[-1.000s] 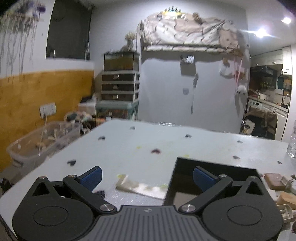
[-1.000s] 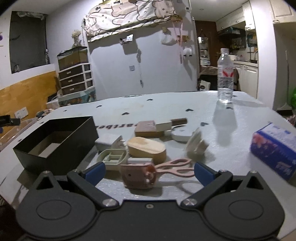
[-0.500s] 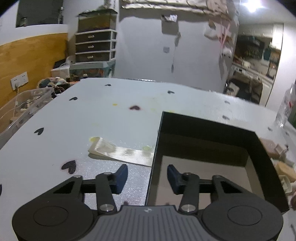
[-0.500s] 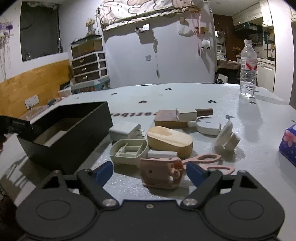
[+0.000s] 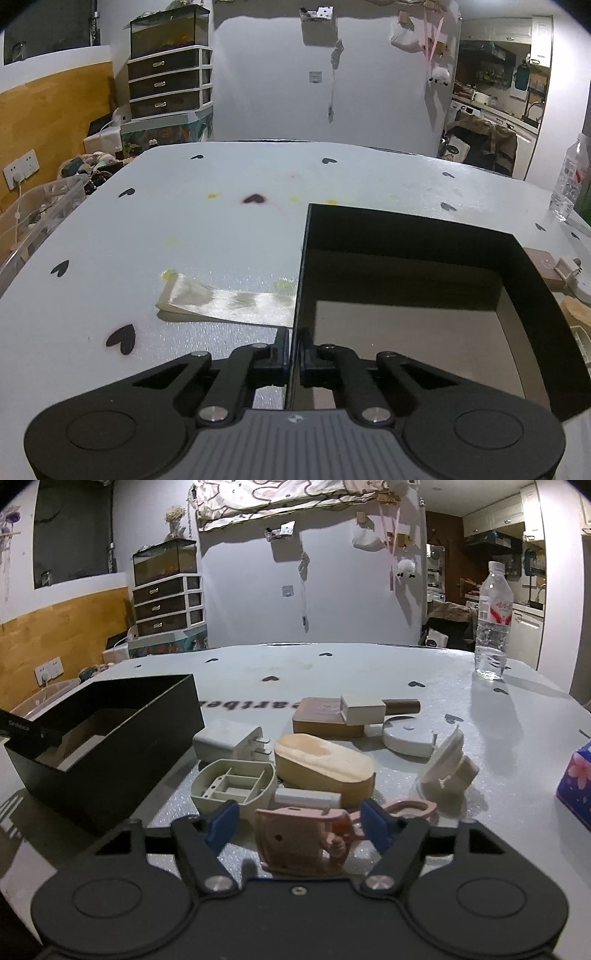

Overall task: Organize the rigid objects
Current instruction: 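Close the right gripper on the pink scissors and clip, then carry the pink scissors with the right gripper and drop into the black box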

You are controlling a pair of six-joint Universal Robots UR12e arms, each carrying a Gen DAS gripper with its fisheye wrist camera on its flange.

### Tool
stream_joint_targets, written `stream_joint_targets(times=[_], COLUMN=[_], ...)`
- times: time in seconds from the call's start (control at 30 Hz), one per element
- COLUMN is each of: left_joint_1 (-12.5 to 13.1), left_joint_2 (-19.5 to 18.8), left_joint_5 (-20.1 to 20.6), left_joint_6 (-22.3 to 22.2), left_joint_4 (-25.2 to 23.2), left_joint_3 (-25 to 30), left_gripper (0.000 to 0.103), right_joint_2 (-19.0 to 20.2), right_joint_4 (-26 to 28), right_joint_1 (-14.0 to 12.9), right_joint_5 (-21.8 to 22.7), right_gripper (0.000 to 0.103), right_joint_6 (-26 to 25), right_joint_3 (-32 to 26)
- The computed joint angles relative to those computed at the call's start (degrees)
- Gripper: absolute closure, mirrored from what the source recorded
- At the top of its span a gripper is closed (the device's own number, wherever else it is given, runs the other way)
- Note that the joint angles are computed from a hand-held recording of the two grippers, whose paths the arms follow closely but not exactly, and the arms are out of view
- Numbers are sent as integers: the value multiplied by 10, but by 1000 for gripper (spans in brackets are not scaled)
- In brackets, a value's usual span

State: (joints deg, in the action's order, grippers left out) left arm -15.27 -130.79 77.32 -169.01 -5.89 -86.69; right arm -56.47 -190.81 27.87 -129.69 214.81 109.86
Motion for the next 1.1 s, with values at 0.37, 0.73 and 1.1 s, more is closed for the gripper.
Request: stream_joint_targets(times=[0.37, 0.73, 1.1], left_joint_1=[2, 7, 1], left_joint_2=[1, 4, 10], left_joint_5=[-14, -41, -24], left_joint_6=[20, 31, -12], left_joint_4=[27, 34, 43], left_joint_3=[-13, -23, -35], left_gripper=[101, 101, 101], right_joint_2=[-2, -18, 19], right_joint_4=[-6, -100, 24], right_joint_1=[4, -3, -38], right_joint_5=[-10, 37, 273], right_gripper=[45, 45, 45], right_joint_6=[-27, -129, -110], right_joint_3=[8, -19, -167])
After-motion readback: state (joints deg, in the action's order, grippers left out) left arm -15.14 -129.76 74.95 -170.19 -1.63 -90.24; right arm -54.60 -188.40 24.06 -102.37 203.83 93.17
